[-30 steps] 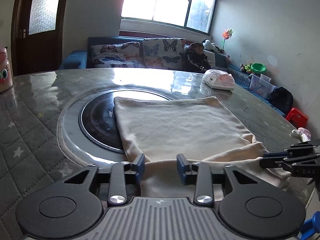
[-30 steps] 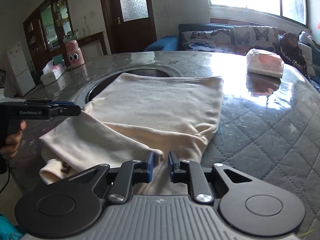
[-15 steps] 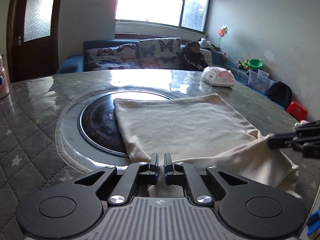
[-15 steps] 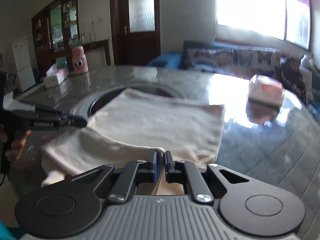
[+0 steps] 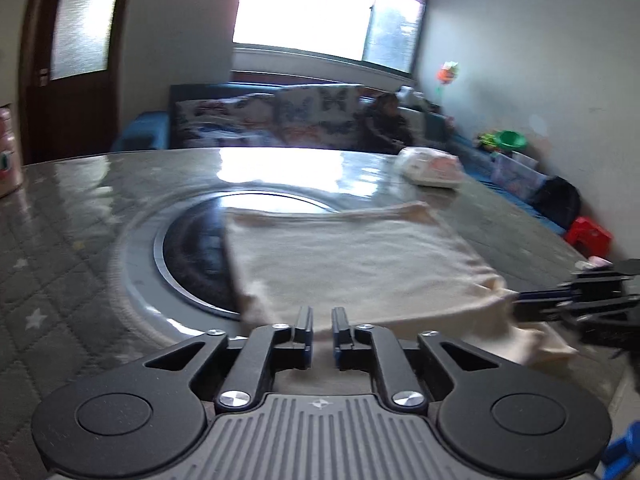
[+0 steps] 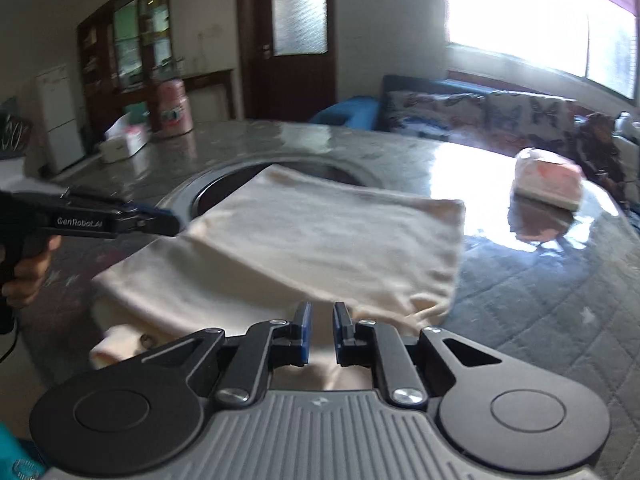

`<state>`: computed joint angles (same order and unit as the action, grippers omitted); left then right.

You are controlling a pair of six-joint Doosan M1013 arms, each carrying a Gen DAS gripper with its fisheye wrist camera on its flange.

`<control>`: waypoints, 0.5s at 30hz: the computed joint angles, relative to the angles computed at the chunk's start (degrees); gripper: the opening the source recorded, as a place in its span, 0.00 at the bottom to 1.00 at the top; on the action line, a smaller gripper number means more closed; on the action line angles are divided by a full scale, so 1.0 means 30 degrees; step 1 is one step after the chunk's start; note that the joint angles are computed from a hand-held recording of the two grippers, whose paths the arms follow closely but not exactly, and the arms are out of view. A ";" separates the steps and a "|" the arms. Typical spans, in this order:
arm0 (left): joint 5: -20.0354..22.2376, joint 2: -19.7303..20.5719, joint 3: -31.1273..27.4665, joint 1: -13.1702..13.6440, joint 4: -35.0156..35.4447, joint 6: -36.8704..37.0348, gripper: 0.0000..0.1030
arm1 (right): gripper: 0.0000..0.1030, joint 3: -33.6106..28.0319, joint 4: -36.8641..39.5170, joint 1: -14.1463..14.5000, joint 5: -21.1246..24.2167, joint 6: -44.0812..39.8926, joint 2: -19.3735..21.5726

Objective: Fold clothes

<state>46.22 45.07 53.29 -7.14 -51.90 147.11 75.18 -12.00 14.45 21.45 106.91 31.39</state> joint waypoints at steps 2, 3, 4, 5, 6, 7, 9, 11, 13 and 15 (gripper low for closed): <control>0.0625 -0.0185 0.0353 -0.0064 -0.0221 0.0925 0.23 | 0.14 0.0066 0.1273 0.0040 0.0123 -0.1432 0.0002; 0.0821 -0.0266 0.0523 -0.0105 -0.0170 0.1252 0.23 | 0.17 0.0155 0.1574 0.0073 0.0193 -0.1847 -0.0025; 0.1000 -0.0345 0.0689 -0.0148 -0.0096 0.1561 0.23 | 0.17 0.0301 0.1678 0.0113 0.0212 -0.2106 -0.0086; 0.1136 -0.0402 0.0840 -0.0181 0.0018 0.1804 0.23 | 0.17 0.0458 0.1866 0.0135 0.0248 -0.2488 -0.0168; 0.1256 -0.0457 0.0992 -0.0212 0.0144 0.2033 0.23 | 0.18 0.0634 0.1814 0.0160 0.0272 -0.2615 -0.0264; 0.1260 -0.0513 0.1147 -0.0252 0.0378 0.2115 0.23 | 0.19 0.0762 0.1647 0.0178 0.0252 -0.2530 -0.0333; 0.0951 -0.0670 0.1571 -0.0282 0.0338 0.2722 0.26 | 0.19 0.1252 0.0877 0.0218 0.0038 -0.2029 -0.0605; 0.0700 -0.0812 0.1882 -0.0313 0.0291 0.3166 0.32 | 0.21 0.1487 -0.0334 0.0274 0.0004 -0.0869 -0.0796; 0.0518 -0.0963 0.2095 -0.0343 0.0041 0.3444 0.39 | 0.21 0.1646 -0.1027 0.0301 -0.0253 0.0023 -0.0913; 0.0513 -0.1076 0.2251 -0.0337 -0.0409 0.3892 0.39 | 0.21 0.1767 -0.1296 0.0317 -0.0718 0.0513 -0.0962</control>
